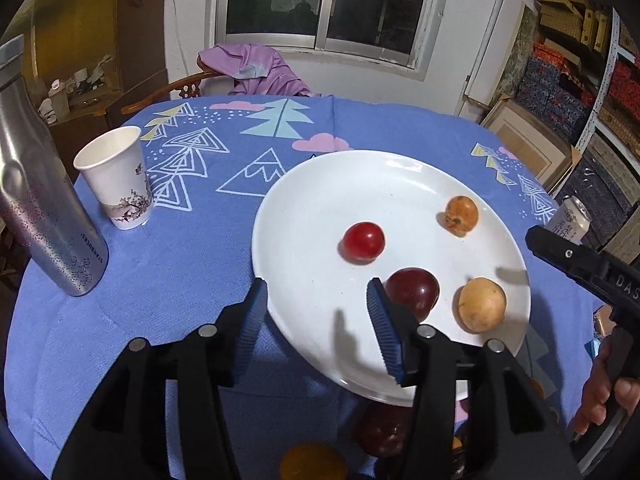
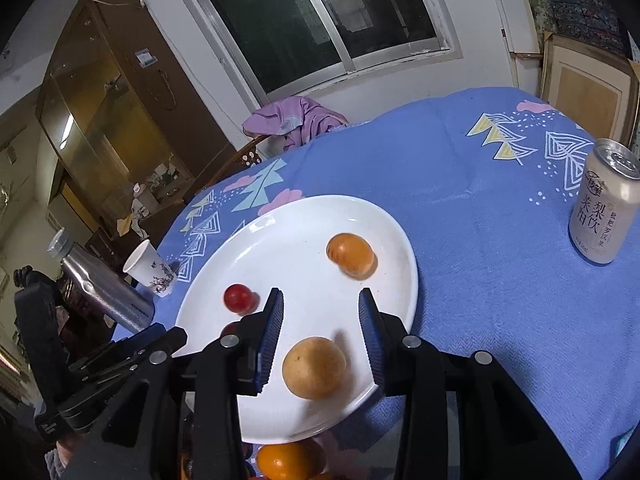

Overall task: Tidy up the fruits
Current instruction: 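Lower the tomato and speckled fruit onto the white plate and open both tools, then grasp the yellow citrus with the left tool while the right tool grips the brown mottled fruit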

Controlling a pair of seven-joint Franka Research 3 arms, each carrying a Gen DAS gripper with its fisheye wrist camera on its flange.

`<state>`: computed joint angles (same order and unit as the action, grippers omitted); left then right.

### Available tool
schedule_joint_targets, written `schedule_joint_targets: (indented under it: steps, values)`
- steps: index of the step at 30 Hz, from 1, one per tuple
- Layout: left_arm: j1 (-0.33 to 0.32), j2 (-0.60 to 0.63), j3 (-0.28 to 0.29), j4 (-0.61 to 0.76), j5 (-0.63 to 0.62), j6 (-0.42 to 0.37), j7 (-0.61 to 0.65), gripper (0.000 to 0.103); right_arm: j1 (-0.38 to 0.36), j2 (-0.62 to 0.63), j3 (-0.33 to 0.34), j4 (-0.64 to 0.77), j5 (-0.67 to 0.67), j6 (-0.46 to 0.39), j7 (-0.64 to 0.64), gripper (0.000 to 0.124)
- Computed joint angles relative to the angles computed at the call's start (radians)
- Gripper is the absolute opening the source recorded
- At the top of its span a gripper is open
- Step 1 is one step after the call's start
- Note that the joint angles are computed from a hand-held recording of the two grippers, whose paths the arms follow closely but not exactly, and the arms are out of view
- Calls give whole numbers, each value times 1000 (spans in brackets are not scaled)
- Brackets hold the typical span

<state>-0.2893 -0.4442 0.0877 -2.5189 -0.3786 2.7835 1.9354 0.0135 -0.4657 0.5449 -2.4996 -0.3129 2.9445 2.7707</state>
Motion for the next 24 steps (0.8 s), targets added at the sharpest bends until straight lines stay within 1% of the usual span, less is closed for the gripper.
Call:
schedule_joint_targets:
  steps: [1, 3, 5, 7, 8, 9, 12, 13, 14, 16, 18, 19, 21, 22, 24]
  values:
    - [1, -21, 5, -13, -4, 1, 4, 58, 6, -21, -3, -10, 2, -2, 3, 46]
    - [2, -71, 14, -47, -2, -2, 11, 59, 12, -62, 0, -32, 11, -5, 11, 50]
    - [-2, -134, 34, -91, 2, -17, 23, 60, 28, -116, 1, -66, 31, -7, 17, 51]
    - [6, -203, 48, -144, 15, -38, 26, 72, 39, -171, 10, -97, 53, -13, 19, 53]
    - [22, -244, 44, -179, 32, -49, 18, 74, 48, -209, 20, -117, 64, -24, 23, 53]
    - [32, -285, 46, -210, 49, -63, 16, 74, 60, -246, 27, -137, 75, -39, 24, 57]
    - [33, -389, 74, -277, 74, -100, 21, 75, 91, -343, 53, -192, 106, -80, 40, 67]
    - [35, -416, 79, -296, 79, -101, 19, 80, 111, -379, 57, -218, 123, -94, 53, 68]
    - [49, -435, 73, -312, 90, -97, 4, 82, 129, -404, 56, -241, 138, -95, 63, 68]
    - [60, -428, 74, -314, 106, -94, -23, 84, 169, -442, 44, -285, 179, -98, 88, 68]
    - [45, -390, 101, -293, 102, -110, -33, 84, 191, -459, 29, -326, 211, -55, 103, 69]
    - [32, -362, 119, -273, 91, -129, -32, 84, 194, -463, 25, -336, 225, -45, 108, 69]
    - [20, -331, 134, -253, 72, -149, -22, 84, 193, -456, 19, -342, 245, -38, 109, 69]
    - [16, -317, 137, -244, 62, -157, -13, 84, 198, -448, 11, -342, 253, -38, 102, 69]
    - [24, -300, 124, -237, 53, -162, -6, 84, 201, -432, 7, -336, 264, -39, 92, 69]
